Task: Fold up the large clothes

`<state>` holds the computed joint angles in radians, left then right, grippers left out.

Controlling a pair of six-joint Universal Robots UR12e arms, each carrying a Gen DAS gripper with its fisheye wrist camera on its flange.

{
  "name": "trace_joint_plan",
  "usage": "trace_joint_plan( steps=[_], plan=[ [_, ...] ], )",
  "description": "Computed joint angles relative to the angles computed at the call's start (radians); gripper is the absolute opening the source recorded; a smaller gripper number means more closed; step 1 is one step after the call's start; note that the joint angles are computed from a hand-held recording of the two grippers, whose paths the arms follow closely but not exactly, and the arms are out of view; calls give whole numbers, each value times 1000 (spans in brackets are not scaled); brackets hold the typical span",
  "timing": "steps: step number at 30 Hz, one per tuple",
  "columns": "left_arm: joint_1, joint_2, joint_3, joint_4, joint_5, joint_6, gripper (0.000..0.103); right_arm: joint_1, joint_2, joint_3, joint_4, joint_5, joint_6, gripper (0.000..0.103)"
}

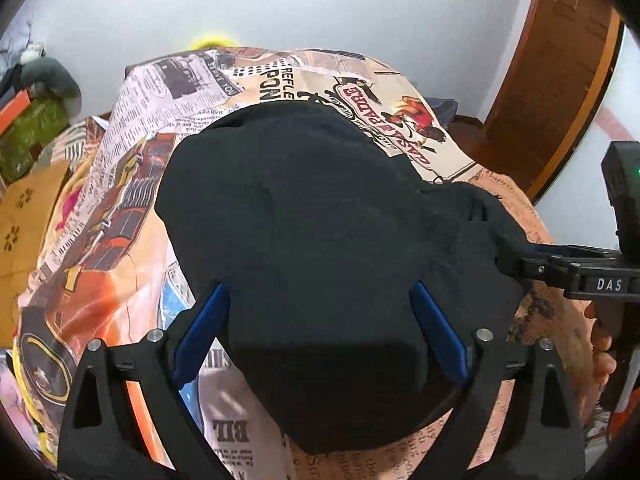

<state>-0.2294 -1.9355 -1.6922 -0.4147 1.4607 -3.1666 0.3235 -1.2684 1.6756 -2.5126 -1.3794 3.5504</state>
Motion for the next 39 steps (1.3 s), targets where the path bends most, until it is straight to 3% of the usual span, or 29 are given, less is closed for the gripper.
trace_joint_plan(
  steps=[3, 10, 15, 17, 20, 25, 32, 37, 39],
  plan=[
    [10, 7, 9, -43, -24, -9, 92, -11, -7, 5, 2, 42, 7, 76],
    [66, 31, 2, -65, -96, -89, 92, -28, -34, 13, -37, 36, -9, 78],
    [128, 8, 23, -178, -283, -156, 92, -57, -17, 4, -19, 82, 8, 78],
    [153, -7, 19, -182, -393, -202, 92, -74, -3, 3, -14, 124, 33, 78],
    [173, -34, 17, -163, -502, -266, 97, -96, 19, -1, 8, 190, 78, 78],
    [180, -80, 31, -131, -583, -350, 103, -110, 58, -26, 71, 278, 53, 78],
    [177, -118, 57, -120, -604, -405, 103, -99, 86, -64, 109, 277, -8, 78],
    [183, -115, 52, -121, -619, -397, 103, -117, 92, -44, 64, 393, 25, 60],
    [178, -106, 49, -119, -599, -382, 94, -123, 89, -30, 48, 442, 39, 41]
  ],
)
